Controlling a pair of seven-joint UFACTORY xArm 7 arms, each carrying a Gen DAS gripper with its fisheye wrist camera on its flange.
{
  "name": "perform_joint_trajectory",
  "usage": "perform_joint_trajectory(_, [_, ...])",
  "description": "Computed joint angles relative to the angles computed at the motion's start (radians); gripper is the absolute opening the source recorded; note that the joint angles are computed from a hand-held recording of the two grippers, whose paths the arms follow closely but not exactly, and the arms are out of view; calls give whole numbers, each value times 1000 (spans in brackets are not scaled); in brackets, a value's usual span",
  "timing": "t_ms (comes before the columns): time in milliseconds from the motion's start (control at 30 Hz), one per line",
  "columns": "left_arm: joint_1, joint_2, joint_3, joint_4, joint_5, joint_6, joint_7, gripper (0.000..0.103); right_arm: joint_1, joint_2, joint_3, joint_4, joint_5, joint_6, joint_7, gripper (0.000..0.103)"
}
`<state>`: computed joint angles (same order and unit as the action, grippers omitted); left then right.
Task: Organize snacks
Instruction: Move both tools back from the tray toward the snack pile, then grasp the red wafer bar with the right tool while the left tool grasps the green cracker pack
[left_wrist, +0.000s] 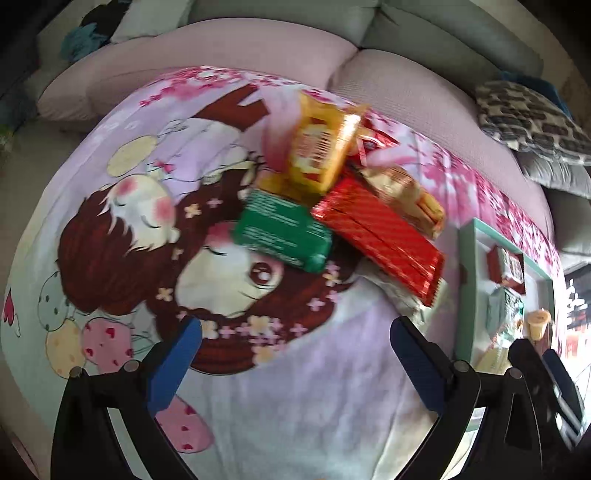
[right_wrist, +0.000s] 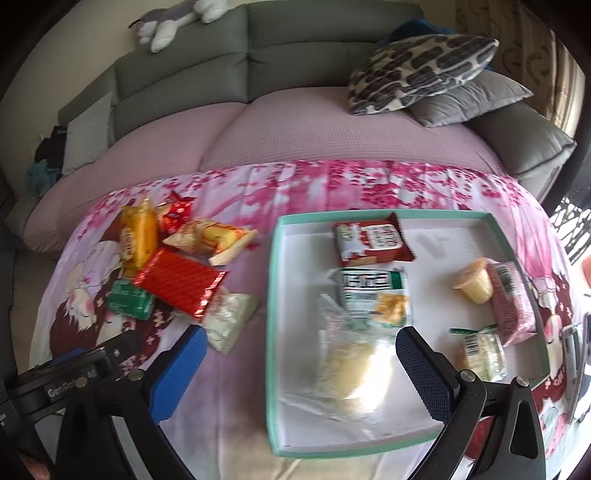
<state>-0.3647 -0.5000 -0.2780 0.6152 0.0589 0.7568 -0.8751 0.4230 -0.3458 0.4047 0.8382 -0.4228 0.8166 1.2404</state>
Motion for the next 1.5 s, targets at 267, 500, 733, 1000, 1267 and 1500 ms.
perform_joint_trajectory(267, [45,-69,38,-48,-5,0,7,102,32,108,22,62,-68,-74,28,103])
perform_joint_trajectory(500, [78,-6,57,-40,-9,-26,36,102,83,208,-7,91,-99,-141,24,103])
perform_joint_trajectory(733, [88,100,77,6,2,-82,94,102,125,267,-50,106,-115,-140,22,103])
perform_joint_trajectory(1000, [93,218,100,64,-7,-119,168,102,134,289,-81,113,-105,-161,1,103])
perform_joint_trajectory(1267, [96,302,136,102,-61,-196,266,102,141,369,-113,201,-140,-130,-17,101])
perform_joint_trajectory(1500, [106,351,150,117,-113,-232,301,102,154,417,-148,268,-158,-110,-90,100])
